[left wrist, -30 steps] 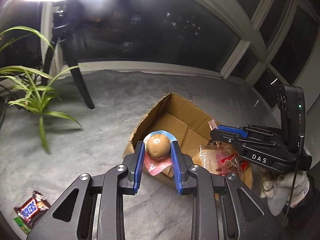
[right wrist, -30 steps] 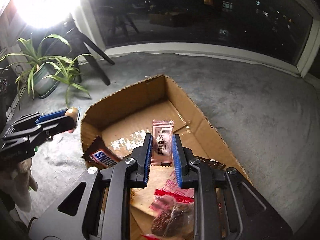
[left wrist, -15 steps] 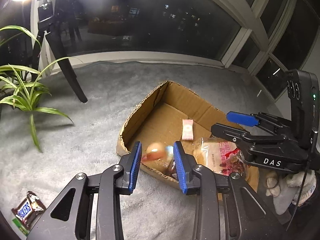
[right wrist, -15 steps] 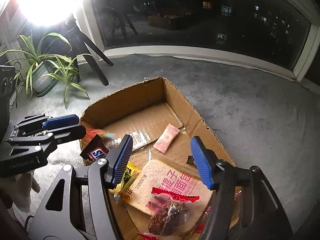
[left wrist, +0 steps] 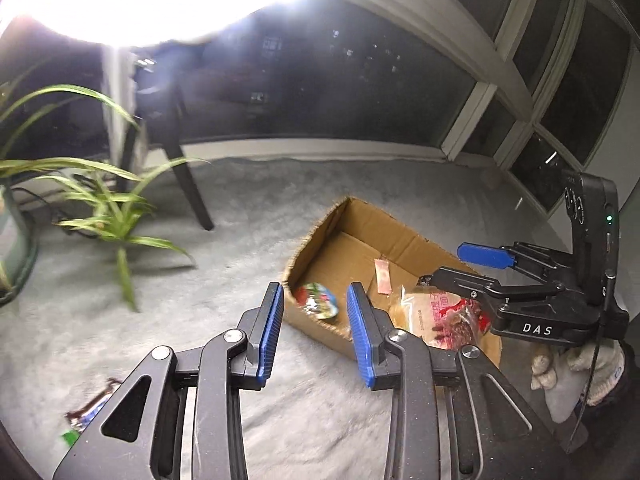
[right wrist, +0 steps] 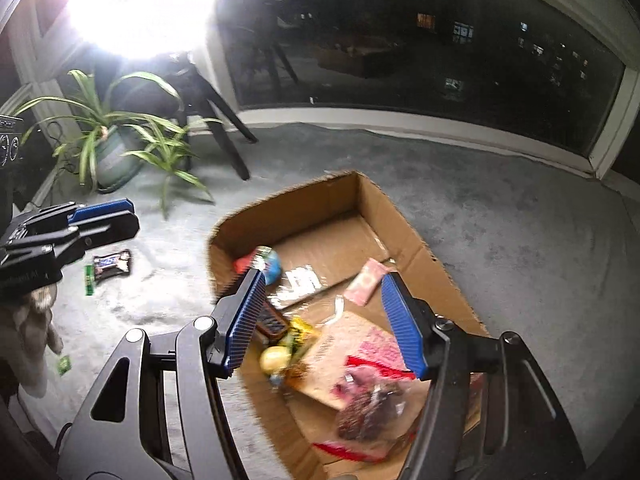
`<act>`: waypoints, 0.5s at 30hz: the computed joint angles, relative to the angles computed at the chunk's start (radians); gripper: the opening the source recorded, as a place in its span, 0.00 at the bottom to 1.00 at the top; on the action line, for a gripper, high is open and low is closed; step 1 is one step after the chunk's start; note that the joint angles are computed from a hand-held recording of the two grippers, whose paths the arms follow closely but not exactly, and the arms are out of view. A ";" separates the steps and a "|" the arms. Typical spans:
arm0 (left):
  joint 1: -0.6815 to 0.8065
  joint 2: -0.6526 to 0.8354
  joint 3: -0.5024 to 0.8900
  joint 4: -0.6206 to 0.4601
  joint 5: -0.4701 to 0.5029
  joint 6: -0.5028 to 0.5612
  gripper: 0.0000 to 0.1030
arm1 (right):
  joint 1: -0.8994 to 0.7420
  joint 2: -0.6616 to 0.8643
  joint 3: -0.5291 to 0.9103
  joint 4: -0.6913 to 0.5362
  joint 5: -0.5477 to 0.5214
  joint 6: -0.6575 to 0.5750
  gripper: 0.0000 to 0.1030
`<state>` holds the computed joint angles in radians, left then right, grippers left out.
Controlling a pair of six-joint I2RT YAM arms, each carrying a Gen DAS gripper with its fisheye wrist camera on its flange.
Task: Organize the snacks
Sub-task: 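Move both tools back toward the Snickers bar and green candy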
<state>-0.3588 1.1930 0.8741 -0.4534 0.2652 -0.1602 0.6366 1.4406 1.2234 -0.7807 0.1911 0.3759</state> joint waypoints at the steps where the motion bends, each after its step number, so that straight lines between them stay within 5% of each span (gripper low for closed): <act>1: 0.020 -0.023 -0.005 -0.016 0.005 0.012 0.30 | 0.015 0.000 0.009 -0.004 0.003 0.005 0.61; 8: 0.293 -0.221 -0.035 -0.198 0.125 0.170 0.30 | 0.142 0.020 0.073 -0.018 0.009 0.034 0.62; 15: 0.753 -0.303 -0.053 -0.420 0.322 0.455 0.30 | 0.255 0.101 0.170 -0.019 -0.007 0.029 0.62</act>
<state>0.3937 0.8897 0.8213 -0.8734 0.5876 0.2951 0.8914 1.5414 1.3936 -0.7996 0.1840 0.4051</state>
